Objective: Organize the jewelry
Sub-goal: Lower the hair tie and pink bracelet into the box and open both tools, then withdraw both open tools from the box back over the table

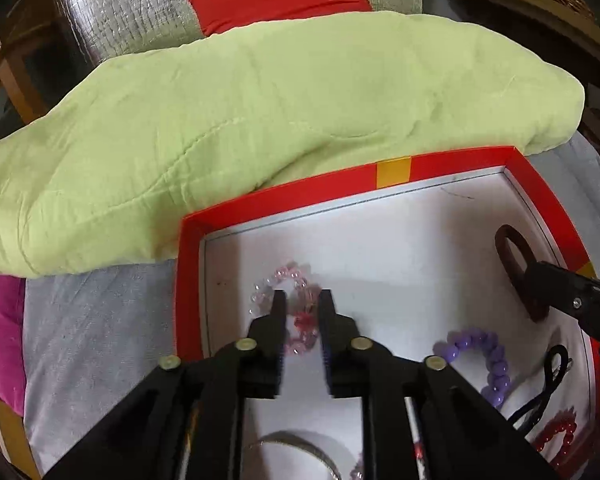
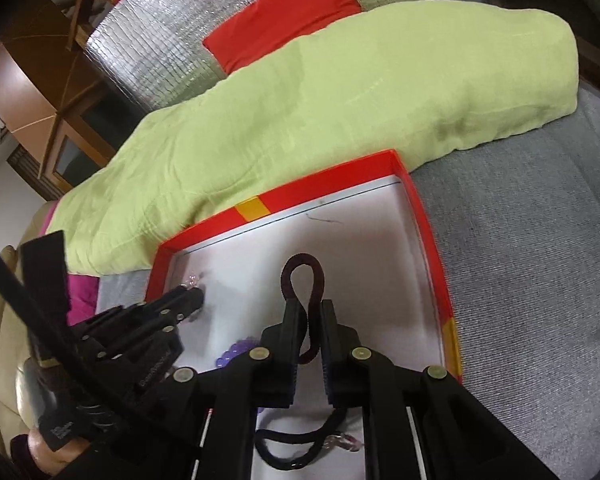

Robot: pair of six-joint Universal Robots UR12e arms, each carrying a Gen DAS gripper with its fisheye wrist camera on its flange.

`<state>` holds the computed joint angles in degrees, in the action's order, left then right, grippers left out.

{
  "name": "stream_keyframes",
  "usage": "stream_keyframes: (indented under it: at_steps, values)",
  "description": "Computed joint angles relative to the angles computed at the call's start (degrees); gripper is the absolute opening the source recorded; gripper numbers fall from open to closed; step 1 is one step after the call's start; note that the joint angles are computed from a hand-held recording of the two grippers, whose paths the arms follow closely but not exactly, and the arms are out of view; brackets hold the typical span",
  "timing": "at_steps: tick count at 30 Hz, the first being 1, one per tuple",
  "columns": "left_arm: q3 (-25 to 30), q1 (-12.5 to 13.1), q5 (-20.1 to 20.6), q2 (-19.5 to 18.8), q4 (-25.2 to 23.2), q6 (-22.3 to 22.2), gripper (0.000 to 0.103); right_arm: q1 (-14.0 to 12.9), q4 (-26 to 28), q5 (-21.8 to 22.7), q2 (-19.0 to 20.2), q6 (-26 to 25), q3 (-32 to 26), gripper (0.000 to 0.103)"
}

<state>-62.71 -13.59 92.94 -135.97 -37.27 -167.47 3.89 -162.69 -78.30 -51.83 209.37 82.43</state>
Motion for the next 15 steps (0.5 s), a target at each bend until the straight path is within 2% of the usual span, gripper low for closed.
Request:
stream_keyframes:
  at_steps: [2, 3, 5, 6, 8, 9, 11, 13, 15]
  values:
    - [-1.7, -0.1, 0.6, 0.9, 2.3, 0.2, 0.036, -0.1, -0.2, 0.4, -0.1, 0.5, 0.2, 0.032]
    - [-3.1, -0.2, 1.3, 1.7, 4.5, 0.5, 0.043, -0.3, -0.5, 1.3, -0.1, 0.5, 0.3, 0.035]
    - [-5.3, -0.4, 3.2, 3.0, 7.3, 0.5, 0.05, 0.0, -0.4, 0.4, -0.5, -0.1, 0.5, 0.038]
    - [-6.9, -0.5, 4.1, 4.0, 9.2, 0.2, 0.05, 0.3, -0.8, -1.1, -0.8, -0.7, 0.8, 0.039]
    - [-10.1, -0.5, 4.3, 6.1, 12.7, -0.4, 0.053, 0.4, -1.8, -1.0, -1.3, -1.0, 1.5, 0.039]
    - [-11.8, -0.5, 4.8, 7.2, 14.4, -0.8, 0.061, 0.4, -2.4, -0.6, -1.7, -0.9, 2.0, 0.039]
    - [-15.0, -0.7, 6.1, 9.3, 18.0, -1.7, 0.068, 0.6, -4.4, -1.4, -2.8, -1.2, 3.6, 0.039]
    - [-18.1, -0.8, 6.7, 11.4, 21.2, -2.3, 0.068, 0.9, -5.7, -2.9, -4.2, -2.7, 5.2, 0.039]
    - [-19.3, -0.7, 6.9, 12.6, 22.1, -2.9, 0.069, 1.3, -6.9, -4.4, -5.4, -3.5, 6.8, 0.039]
